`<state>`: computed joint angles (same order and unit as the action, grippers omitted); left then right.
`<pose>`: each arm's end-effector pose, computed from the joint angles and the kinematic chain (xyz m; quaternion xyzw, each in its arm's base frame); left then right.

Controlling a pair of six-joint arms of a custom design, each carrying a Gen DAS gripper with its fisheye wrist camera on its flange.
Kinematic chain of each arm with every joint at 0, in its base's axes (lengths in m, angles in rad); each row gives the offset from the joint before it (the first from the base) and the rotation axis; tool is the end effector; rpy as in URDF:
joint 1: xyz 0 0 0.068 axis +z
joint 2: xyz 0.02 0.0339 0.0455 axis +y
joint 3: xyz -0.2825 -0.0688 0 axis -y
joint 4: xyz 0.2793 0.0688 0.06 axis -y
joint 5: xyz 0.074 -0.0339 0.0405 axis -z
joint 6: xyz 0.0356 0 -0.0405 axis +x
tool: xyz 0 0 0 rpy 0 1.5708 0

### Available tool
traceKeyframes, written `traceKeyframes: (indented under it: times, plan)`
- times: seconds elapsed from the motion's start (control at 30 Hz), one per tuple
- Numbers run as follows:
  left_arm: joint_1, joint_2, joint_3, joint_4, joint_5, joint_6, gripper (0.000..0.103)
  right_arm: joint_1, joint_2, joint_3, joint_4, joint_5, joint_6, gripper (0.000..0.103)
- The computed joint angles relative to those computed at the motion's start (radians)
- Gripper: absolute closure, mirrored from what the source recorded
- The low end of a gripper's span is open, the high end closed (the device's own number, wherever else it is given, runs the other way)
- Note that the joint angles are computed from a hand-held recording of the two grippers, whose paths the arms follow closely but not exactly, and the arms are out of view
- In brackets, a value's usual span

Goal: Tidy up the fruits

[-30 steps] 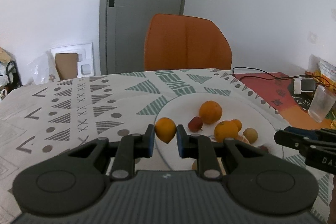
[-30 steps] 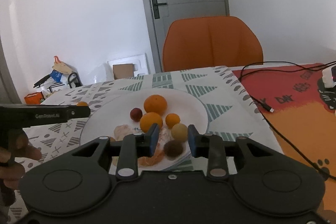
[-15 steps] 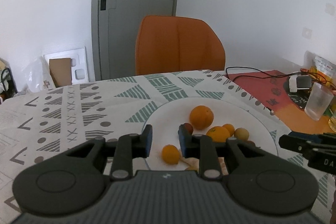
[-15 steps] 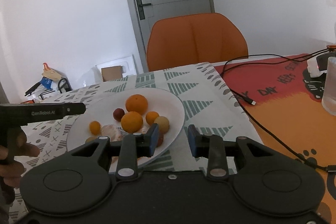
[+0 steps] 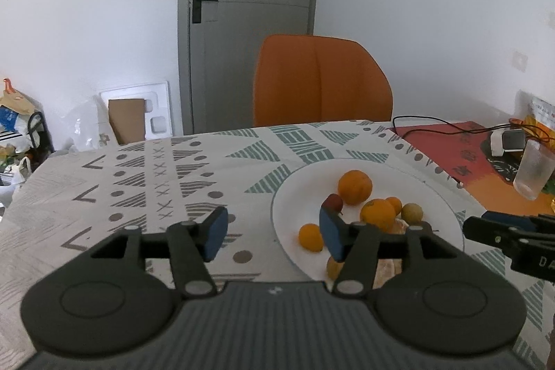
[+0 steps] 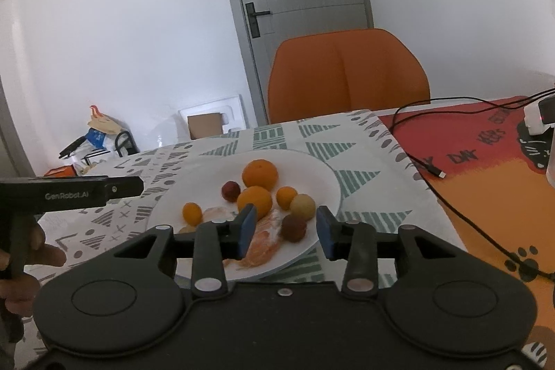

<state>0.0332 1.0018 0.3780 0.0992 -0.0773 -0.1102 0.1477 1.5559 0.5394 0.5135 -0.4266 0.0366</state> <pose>0.2241 0.0102 0.1822 -0.0813 0.8620 0.0142 0.5001 0.3015 0.0598 0.1388 -0.1543 0.8340 0.2272 0.4785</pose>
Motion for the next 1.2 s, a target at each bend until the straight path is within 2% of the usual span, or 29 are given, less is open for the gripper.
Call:
traceKeyframes:
  times: [0.13, 0.23, 0.3, 0.4, 0.6, 0.67, 0.77, 0.9, 1.1, 1.2]
  plan:
    - [0.0, -0.084, -0.027, -0.054, -0.025, -0.02, 0.044, 0.004, -0.045, -0.028, -0.018, -0.007, -0.009, 0.046]
    - [-0.011, -0.153, -0.046, -0.104, -0.049, -0.042, 0.042, -0.008, -0.091, -0.058, -0.034, -0.03, -0.027, 0.042]
    - [-0.028, -0.206, -0.057, -0.145, -0.074, -0.059, 0.031, -0.02, -0.119, -0.071, -0.054, -0.05, -0.034, 0.038]
    - [-0.055, -0.297, -0.068, -0.22, -0.112, -0.09, 0.025, -0.038, -0.149, -0.078, -0.083, -0.084, -0.041, 0.034]
    - [-0.117, -0.43, -0.068, -0.352, -0.201, -0.131, 0.017, -0.068, -0.217, -0.106, -0.114, -0.133, -0.064, 0.015]
    - [-0.14, -0.462, -0.068, -0.382, -0.224, -0.14, 0.015, -0.074, -0.235, -0.115, -0.111, -0.138, -0.065, 0.004]
    - [-0.192, -0.5, -0.065, -0.42, -0.282, -0.146, 0.015, -0.088, -0.262, -0.119, -0.124, -0.146, -0.069, 0.0]
    - [-0.253, -0.556, -0.061, -0.474, -0.352, -0.155, 0.014, -0.103, -0.3, -0.119, -0.163, -0.148, -0.078, 0.0]
    - [-0.305, -0.647, -0.049, -0.591, -0.39, -0.204, 0.014, -0.107, -0.374, -0.134, -0.243, -0.138, -0.143, 0.0]
    - [-0.373, -0.693, -0.045, -0.655, -0.462, -0.221, 0.014, -0.105, -0.415, -0.134, -0.3, -0.143, -0.158, 0.0]
